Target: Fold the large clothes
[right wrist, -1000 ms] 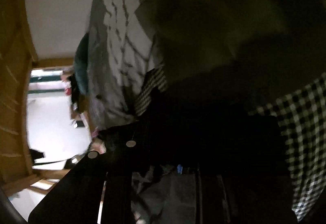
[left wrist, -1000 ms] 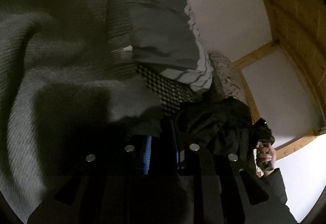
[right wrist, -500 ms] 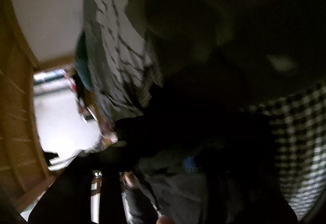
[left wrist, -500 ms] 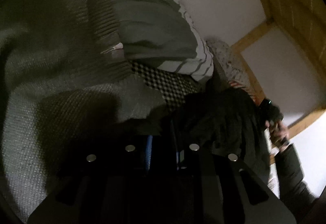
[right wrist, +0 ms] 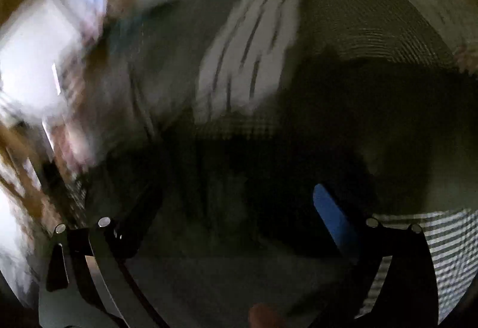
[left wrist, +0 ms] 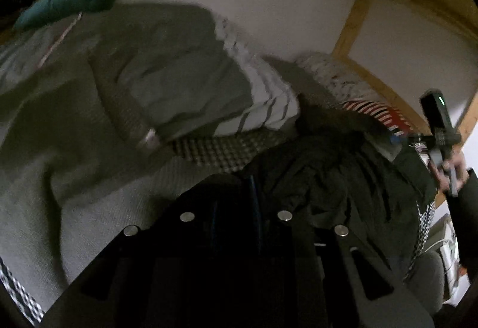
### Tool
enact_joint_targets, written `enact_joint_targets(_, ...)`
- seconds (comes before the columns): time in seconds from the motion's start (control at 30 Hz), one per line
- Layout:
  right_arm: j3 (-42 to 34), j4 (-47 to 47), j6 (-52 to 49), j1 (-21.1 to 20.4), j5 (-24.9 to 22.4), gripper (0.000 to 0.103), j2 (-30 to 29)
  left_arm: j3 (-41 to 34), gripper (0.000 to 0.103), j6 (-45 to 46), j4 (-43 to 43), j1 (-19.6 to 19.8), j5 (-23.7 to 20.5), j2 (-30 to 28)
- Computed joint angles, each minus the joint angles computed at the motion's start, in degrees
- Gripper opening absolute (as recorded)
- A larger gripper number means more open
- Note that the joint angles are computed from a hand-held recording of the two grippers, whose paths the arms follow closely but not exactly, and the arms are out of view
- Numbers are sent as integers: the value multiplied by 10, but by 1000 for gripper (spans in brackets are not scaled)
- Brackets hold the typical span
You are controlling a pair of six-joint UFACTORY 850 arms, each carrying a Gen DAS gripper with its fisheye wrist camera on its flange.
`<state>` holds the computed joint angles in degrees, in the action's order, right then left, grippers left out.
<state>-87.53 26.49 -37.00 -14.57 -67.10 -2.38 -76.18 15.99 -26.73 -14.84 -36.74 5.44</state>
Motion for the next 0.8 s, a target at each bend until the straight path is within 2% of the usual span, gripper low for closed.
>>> enact_joint_targets(0.03, 30, -60, -4, 33, 22, 100, 14, -5, 19, -7, -7, 5, -9, -9)
enact_joint_targets(0.1, 76, -180, 38, 85, 49, 100, 19, -25, 18, -15, -50, 36, -73, -39)
enact_joint_targets(0.13, 83, -216, 69, 101, 53, 100, 16, -31, 18, -8, -98, 61, -113, -54)
enact_joint_targets(0.17, 86, -228, 89, 109, 59, 100, 13, -27, 19, 17, -158, 86, -141, -63)
enact_joint_targets(0.23, 82, -179, 79, 93, 61, 100, 8, -12, 24, 43, -278, 144, -221, -81)
enact_joint_targets(0.27, 80, -119, 51, 79, 59, 100, 10, 3, 47, 66, -322, 168, -244, -82)
enact_joint_targets(0.3, 72, -59, 33, 70, 55, 100, 20, 16, 97, 85, -344, 181, -243, -76)
enact_joint_targets(0.33, 74, -7, 9, 65, 62, 100, 30, 31, 97, 106, -373, 195, -241, -67)
enact_joint_targets(0.37, 77, 22, 3, 70, 89, 100, 51, 42, 97, 103, -378, 205, -228, -59)
enact_joint_targets(0.4, 81, 26, 3, 84, 115, 100, 64, 51, 97, 87, -359, 209, -204, -54)
enact_joint_targets(0.43, 81, 7, 15, 107, 139, 100, 68, 58, 97, 96, -362, 212, -204, -53)
enact_joint_targets(0.5, 74, -96, 85, 161, 174, 100, 60, 70, 97, 120, -372, 206, -189, -45)
enact_joint_targets(0.57, 54, -216, 190, 203, 159, 100, 22, 71, 97, 129, -360, 191, -170, -33)
enact_joint_targets(0.6, 46, -253, 230, 211, 149, 100, 0, 69, 97, 150, -356, 179, -159, -23)
enact_joint_targets(0.67, 59, -260, 248, 199, 144, 100, -7, 63, 97, 203, -367, 155, -156, -2)
enact_joint_targets(0.73, 54, -240, 254, 182, 137, 100, -25, 49, 97, 232, -388, 131, -191, 1)
enact_joint_targets(0.77, 48, -225, 253, 176, 133, 100, -31, 35, 97, 226, -374, 102, -213, -7)
enact_joint_targets(0.8, 41, -211, 253, 169, 129, 100, -37, 20, 97, 204, -336, 75, -217, -19)
